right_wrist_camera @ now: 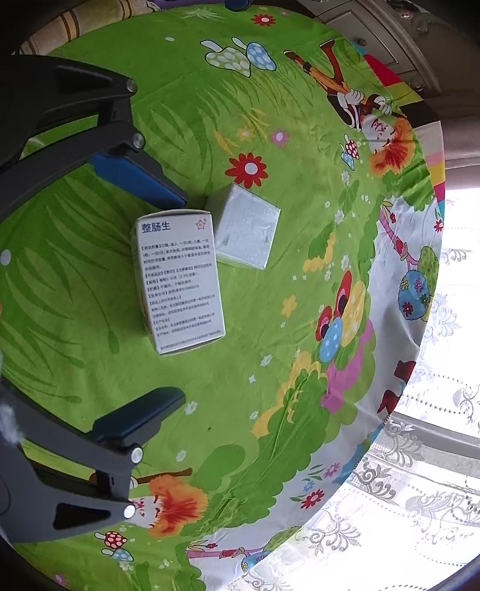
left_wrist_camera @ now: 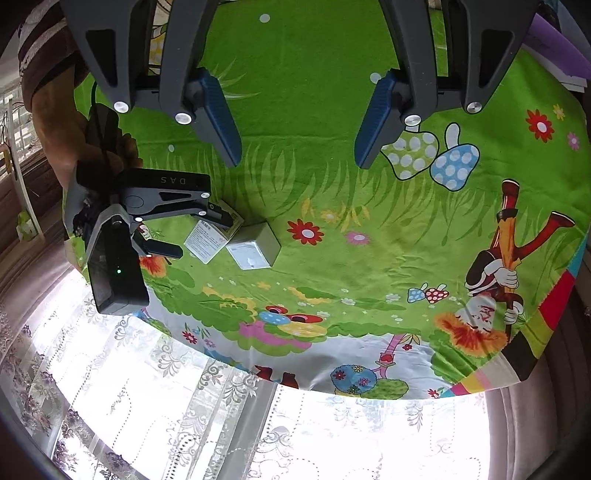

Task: Organize rigid objects
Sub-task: 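Move both open tools back over the bed, then grasp the white cube box with the left tool while the right tool grasps the printed white box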

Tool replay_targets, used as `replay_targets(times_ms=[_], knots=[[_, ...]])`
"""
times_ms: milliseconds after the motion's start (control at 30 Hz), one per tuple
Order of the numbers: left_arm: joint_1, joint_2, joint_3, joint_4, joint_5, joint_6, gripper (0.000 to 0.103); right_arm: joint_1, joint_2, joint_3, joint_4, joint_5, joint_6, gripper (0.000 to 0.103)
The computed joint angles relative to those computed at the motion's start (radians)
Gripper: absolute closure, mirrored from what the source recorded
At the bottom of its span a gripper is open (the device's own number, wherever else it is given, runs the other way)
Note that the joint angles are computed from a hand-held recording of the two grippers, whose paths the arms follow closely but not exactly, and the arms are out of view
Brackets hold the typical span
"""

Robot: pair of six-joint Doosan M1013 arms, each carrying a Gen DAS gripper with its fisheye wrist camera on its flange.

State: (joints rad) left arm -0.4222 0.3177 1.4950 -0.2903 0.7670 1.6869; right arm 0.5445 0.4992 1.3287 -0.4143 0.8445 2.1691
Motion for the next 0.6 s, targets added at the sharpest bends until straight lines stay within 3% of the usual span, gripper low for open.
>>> replay_targets(times_ms=[133, 267, 600], knots=[[-0.014, 0.033, -0.035, -0.002, 0.001, -0.030, 0.038, -0.011, 0.000, 0.011, 0.028, -0.030, 0.036, 0.006], [-0.025, 0.069, -0.077, -0.009, 0.006, -0.074, 0.038, -0.011, 0.004, 0.013, 0.024, -0.010, 0.078, 0.028], [-0.063, 0.180, -0.201, 0.074, 0.021, -0.276, 0.034, -0.014, -0.017, 0.042, -0.036, 0.047, 0.319, 0.029]])
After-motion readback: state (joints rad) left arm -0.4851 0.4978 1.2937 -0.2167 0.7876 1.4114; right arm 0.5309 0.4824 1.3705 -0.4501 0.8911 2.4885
